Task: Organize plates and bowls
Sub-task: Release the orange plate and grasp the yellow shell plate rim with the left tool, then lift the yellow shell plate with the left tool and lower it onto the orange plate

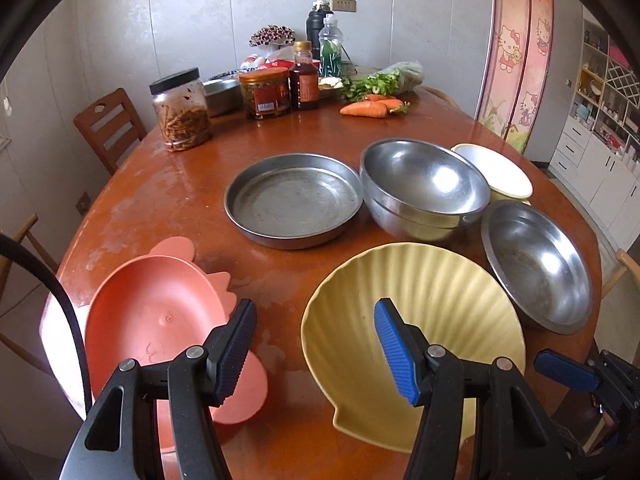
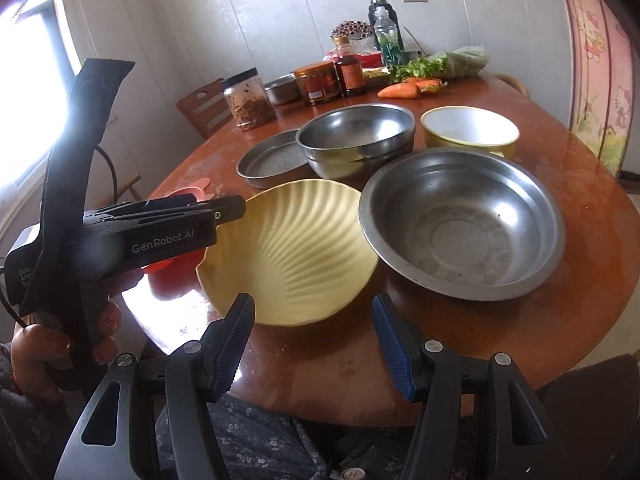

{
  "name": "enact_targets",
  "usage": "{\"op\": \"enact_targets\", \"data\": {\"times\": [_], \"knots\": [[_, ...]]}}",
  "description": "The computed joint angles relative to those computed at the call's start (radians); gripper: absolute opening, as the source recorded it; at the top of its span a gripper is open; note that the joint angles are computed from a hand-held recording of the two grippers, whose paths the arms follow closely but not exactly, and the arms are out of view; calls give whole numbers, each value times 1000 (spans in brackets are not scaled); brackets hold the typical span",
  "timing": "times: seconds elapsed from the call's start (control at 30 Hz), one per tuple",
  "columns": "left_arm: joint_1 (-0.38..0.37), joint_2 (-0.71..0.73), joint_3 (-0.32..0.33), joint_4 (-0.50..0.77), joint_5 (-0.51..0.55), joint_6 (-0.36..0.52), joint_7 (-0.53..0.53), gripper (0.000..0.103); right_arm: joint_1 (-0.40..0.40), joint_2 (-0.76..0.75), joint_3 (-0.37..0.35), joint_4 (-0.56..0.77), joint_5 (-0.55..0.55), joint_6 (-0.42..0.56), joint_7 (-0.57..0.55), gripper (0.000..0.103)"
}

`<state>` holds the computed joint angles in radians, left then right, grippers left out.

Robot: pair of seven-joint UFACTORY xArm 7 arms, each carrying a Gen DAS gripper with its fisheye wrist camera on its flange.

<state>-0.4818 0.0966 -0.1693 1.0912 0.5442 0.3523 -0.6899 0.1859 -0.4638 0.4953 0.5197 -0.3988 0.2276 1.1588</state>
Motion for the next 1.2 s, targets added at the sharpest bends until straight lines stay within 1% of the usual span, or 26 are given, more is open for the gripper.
{"op": "enact_targets", "data": {"times": [0.13, 0.3, 0.4, 0.43, 0.53, 0.6, 0.67, 0.8, 1.03, 1.2], "knots": [[-1, 28, 1, 16, -19, -8, 29, 61, -19, 20, 9, 8, -13, -1, 13, 63], [-1, 53, -6, 20, -108, -18, 111, 61, -34, 52, 13, 19, -37, -3, 33, 63], [-12, 65, -4, 19, -130, -26, 143, 53, -45, 73, 19, 32, -63, 2, 51, 63], [-24, 69, 6, 21, -110, -20, 127, 52, -54, 78, 26, 37, -81, 4, 60, 63], [-49, 67, 31, 16, -34, -22, 67, 48, -80, 91, 52, 58, -145, 25, 94, 52], [-43, 63, 29, 6, -37, -37, 69, 47, -83, 98, 59, 73, -183, 52, 119, 51], [-32, 56, 24, -9, -57, -57, 84, 47, -75, 105, 50, 80, -211, 64, 140, 50], [-30, 37, 26, -29, -48, -53, 71, 47, -47, 114, 27, 96, -256, 88, 166, 50], [-1, -54, 11, -101, 13, -82, -4, 47, 3, 122, -13, 109, -286, 94, 182, 50], [35, -111, -20, -132, 71, -81, -70, 47, 26, 113, -28, 113, -287, 89, 172, 50]]}}
